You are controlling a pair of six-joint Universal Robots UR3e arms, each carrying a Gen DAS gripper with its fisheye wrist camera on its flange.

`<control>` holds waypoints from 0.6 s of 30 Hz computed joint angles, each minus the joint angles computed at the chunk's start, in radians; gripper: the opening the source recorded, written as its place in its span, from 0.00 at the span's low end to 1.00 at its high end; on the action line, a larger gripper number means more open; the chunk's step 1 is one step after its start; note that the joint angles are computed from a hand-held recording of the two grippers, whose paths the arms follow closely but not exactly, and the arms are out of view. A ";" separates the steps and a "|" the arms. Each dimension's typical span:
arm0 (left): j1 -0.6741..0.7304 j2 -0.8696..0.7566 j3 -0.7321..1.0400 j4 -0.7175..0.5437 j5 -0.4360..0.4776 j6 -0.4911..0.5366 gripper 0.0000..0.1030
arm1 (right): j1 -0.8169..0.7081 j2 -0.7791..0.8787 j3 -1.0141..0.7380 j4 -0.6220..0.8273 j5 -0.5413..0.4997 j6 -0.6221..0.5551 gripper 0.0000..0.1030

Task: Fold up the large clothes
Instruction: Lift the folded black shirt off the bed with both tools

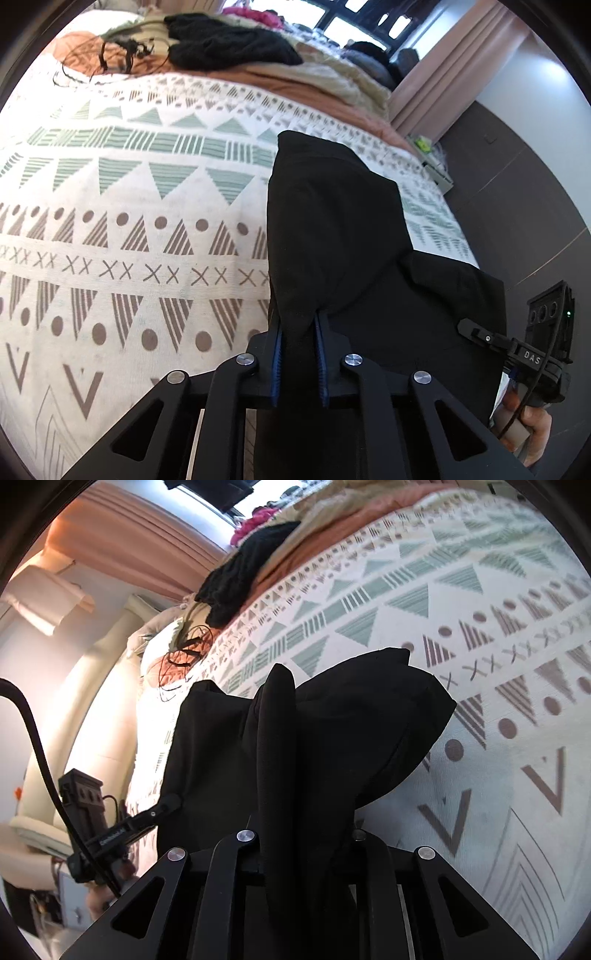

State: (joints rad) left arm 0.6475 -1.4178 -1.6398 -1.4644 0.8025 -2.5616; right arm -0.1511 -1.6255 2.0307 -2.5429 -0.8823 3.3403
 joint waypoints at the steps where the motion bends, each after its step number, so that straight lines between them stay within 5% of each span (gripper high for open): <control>1: 0.016 0.033 -0.006 -0.031 -0.016 0.014 0.13 | 0.005 -0.026 0.009 0.000 -0.009 0.005 0.17; 9: 0.183 0.231 0.089 -0.467 -0.142 0.260 0.11 | 0.060 -0.337 0.048 0.101 -0.133 0.044 0.15; 18: 0.267 0.304 0.311 -0.961 -0.191 0.497 0.10 | -0.044 -0.644 -0.015 0.414 -0.102 -0.027 0.14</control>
State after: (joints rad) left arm 0.9141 -1.1139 -1.3284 -2.4257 0.6117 -2.0646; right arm -0.1955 -2.2692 2.0162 -2.1292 -0.9845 3.3130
